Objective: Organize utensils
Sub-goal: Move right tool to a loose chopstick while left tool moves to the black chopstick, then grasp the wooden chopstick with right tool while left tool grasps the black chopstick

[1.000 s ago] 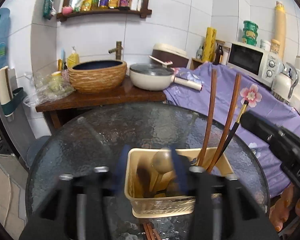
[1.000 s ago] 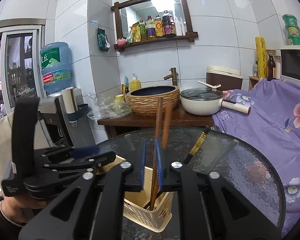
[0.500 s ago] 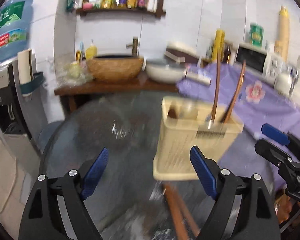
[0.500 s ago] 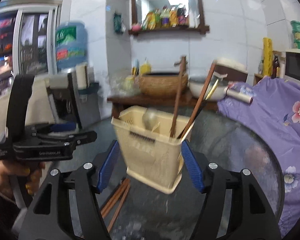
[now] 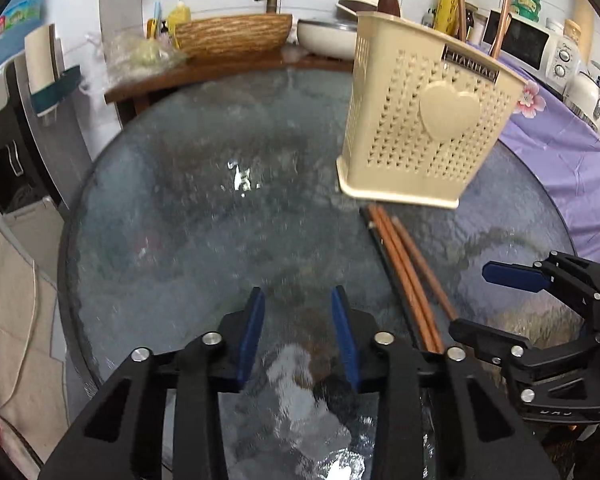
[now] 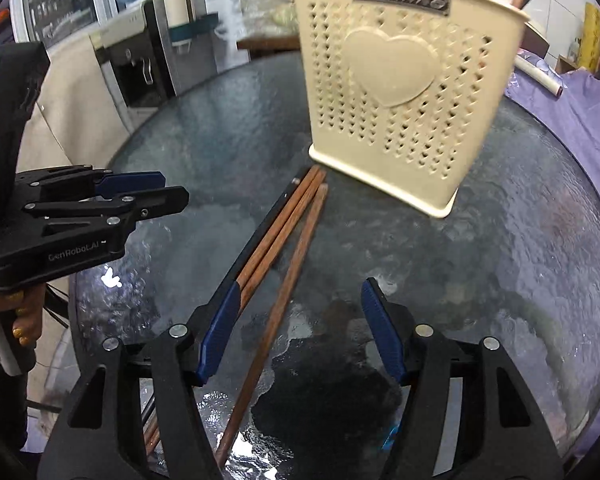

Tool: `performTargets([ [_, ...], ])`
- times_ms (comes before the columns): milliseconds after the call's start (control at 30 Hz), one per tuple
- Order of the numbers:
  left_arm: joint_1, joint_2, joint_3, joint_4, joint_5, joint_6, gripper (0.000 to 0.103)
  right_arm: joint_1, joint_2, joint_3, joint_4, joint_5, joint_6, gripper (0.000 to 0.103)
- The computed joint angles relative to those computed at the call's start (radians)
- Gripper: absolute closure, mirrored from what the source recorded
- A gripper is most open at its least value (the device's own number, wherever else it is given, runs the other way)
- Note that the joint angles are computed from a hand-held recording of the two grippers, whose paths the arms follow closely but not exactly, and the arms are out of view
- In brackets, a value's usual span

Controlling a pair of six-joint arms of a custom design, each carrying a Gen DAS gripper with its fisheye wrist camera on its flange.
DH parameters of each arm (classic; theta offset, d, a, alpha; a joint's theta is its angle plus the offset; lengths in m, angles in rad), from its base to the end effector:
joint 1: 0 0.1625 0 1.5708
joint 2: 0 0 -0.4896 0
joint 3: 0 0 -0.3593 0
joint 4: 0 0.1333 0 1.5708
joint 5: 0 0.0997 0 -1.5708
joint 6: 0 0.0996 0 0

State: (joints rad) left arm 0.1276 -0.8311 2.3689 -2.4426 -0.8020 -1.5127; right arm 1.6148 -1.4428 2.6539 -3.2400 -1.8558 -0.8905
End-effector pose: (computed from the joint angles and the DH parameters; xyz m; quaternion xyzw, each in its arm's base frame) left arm -0.3472 -0.2488 0.0472 0.0921 0.8798 -0.3248 0.3346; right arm 0.1193 -0.3157 0.2702 0.4054 -0.8752 0.1481 0.2184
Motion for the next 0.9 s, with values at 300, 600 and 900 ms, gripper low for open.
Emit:
performTargets([
  [300,0.001,0.037,-0.015,-0.075,-0.009,0.072,0.074,0.037,0.083,0.004,-0.089,-0.090,0.045,0.057],
  [600,0.029,0.078,-0.044,-0.166,-0.027,0.171,0.074,0.026,0.067,-0.015,-0.085,-0.117,0.045,0.067],
  [900,0.067,0.116,-0.087,-0.173,-0.040,0.239,0.074,-0.029,0.009,-0.033,-0.028,-0.084,0.026,0.072],
])
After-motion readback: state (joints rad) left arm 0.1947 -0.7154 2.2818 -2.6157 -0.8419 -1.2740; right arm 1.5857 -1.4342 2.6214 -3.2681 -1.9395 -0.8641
